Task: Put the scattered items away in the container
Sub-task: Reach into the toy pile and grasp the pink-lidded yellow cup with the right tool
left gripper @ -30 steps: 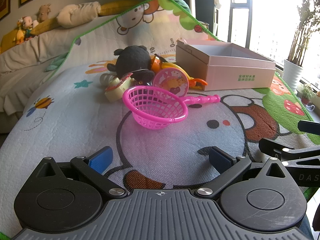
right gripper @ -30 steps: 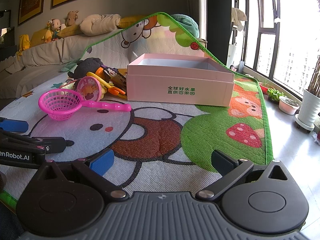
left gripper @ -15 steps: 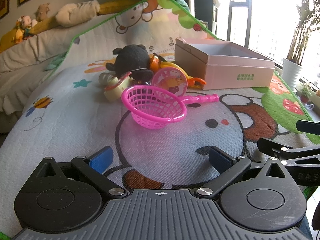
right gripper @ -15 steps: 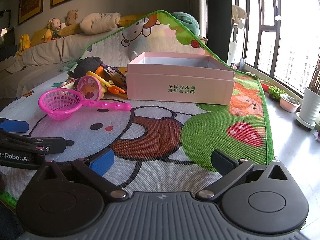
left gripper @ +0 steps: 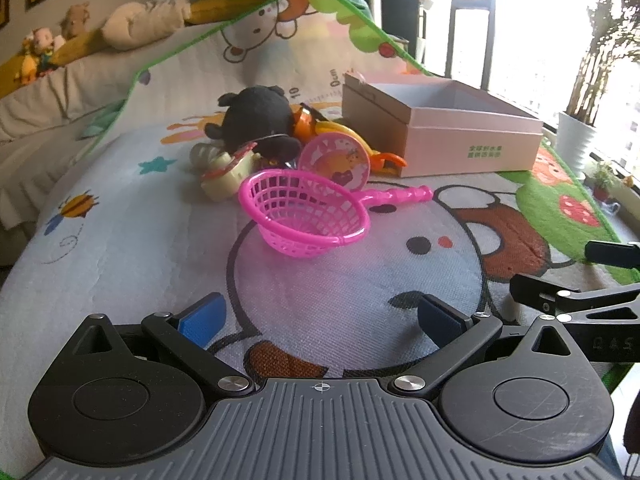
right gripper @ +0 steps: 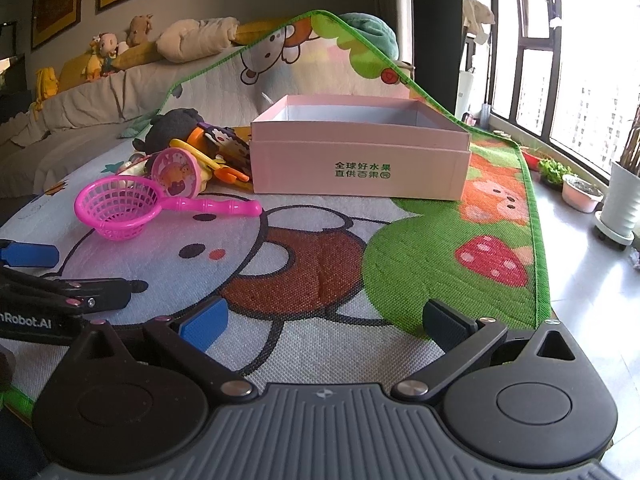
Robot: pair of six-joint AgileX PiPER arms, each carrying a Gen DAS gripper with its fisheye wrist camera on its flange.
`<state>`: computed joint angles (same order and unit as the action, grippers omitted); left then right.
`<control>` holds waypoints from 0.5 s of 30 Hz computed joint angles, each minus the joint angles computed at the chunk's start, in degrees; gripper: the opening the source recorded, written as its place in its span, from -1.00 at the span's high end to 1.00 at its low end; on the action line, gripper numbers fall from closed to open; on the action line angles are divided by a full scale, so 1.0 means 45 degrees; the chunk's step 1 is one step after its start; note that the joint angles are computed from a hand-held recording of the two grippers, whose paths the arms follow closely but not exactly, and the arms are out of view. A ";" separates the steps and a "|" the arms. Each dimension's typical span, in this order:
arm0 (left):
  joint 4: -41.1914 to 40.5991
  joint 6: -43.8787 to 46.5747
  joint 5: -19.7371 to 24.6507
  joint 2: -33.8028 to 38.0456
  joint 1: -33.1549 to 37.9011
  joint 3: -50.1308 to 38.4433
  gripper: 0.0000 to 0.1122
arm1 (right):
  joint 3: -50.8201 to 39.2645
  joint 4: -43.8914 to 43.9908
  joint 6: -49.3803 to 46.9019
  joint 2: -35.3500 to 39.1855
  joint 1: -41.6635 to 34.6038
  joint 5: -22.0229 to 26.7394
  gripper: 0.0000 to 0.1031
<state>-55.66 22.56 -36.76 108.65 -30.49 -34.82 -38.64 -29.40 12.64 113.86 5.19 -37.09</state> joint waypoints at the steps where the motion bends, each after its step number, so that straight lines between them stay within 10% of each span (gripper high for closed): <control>1: 0.0333 -0.0053 0.0191 -0.0079 0.0185 0.0012 -0.84 | -0.0156 -0.0282 0.0277 -0.0037 -0.0030 0.0269 -1.00; 10: -0.0740 0.3780 0.0365 0.0317 0.0873 -0.1536 -0.84 | -0.0828 -0.2215 0.2090 -0.0405 -0.0076 0.1817 -1.00; 15: -0.1346 0.5287 -0.1366 0.0760 0.0933 -0.1707 -0.84 | -0.0508 -0.1729 0.1517 -0.0321 -0.0172 0.1222 -1.00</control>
